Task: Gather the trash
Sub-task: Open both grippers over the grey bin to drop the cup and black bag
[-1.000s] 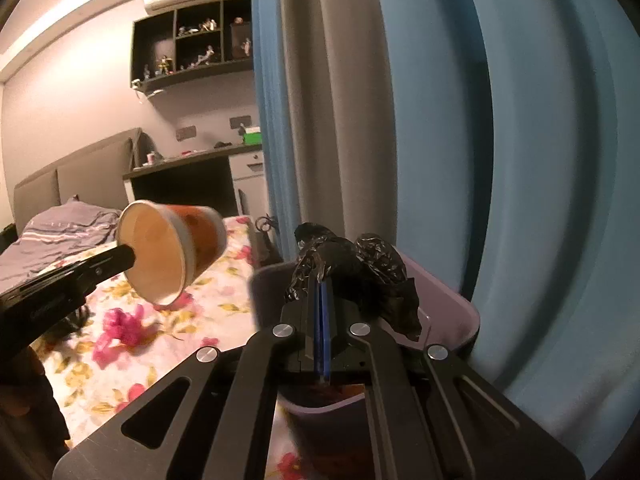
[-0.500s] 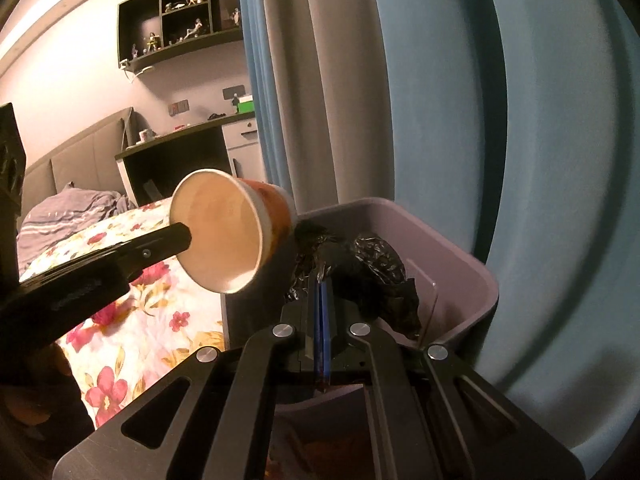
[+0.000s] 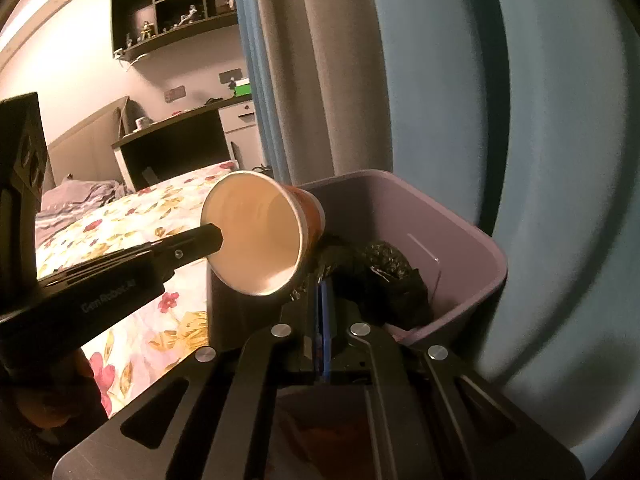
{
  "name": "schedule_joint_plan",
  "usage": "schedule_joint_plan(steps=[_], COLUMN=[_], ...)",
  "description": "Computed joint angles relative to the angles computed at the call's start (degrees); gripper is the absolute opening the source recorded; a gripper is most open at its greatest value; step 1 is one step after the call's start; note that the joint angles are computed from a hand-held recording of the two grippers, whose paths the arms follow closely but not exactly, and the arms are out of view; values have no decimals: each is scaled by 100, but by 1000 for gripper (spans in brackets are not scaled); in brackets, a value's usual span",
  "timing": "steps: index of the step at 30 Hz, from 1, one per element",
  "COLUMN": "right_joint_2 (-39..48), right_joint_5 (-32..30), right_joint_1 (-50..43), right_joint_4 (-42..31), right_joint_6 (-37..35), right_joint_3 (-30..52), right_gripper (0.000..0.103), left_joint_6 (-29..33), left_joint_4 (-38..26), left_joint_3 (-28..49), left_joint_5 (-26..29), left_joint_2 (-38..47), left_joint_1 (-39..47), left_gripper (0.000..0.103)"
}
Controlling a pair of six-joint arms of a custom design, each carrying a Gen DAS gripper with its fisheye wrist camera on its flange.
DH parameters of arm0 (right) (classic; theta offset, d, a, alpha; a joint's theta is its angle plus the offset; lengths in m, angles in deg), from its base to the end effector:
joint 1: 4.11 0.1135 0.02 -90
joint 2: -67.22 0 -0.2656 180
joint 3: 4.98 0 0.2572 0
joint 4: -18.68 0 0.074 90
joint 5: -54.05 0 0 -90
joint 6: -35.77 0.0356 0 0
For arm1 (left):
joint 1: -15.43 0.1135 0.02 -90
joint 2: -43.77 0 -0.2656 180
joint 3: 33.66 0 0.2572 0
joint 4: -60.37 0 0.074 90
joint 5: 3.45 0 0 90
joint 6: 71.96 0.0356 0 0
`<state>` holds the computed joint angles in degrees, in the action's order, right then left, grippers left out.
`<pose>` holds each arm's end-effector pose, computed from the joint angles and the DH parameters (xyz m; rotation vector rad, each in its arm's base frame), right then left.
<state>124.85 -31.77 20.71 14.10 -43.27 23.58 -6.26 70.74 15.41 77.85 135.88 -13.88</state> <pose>0.1769 0.0790 0.1522 -0.2197 2.1587 0.2816 0.2727 -0.1469 0.1444 0.0047 2.1584 -0.3852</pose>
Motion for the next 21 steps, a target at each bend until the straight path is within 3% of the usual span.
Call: schedule_joint_plan(steps=[3, 6, 13, 15, 17, 19, 21], right_joint_2=[8, -144, -1193, -1551, -1923, -2300, -2664], right_joint_5=[-63, -82, 222, 311, 324, 394, 518], right_joint_1=[-119, -238, -542, -602, -654, -631, -554], right_joint_4=[-15, -45, -591, -823, -1060, -1338, -1605], right_joint_6=[-36, -38, 42, -30, -98, -138, -156], right_joint_3=[-11, -98, -415, -464, -501, -510, -503], right_gripper=[6, 38, 42, 47, 48, 49, 52], left_joint_6=[-16, -31, 29, 45, 75, 15, -28], left_joint_4=[-46, -97, -346, -371, -304, -196, -244], left_joint_3=[92, 177, 406, 407, 299, 69, -103], left_joint_5=[84, 175, 281, 234, 101, -207, -347], left_joint_2=[136, 267, 519, 522, 431, 203, -52], left_joint_1=[35, 51, -15, -68, -128, -216, -239], left_gripper=[2, 2, 4, 19, 63, 78, 82])
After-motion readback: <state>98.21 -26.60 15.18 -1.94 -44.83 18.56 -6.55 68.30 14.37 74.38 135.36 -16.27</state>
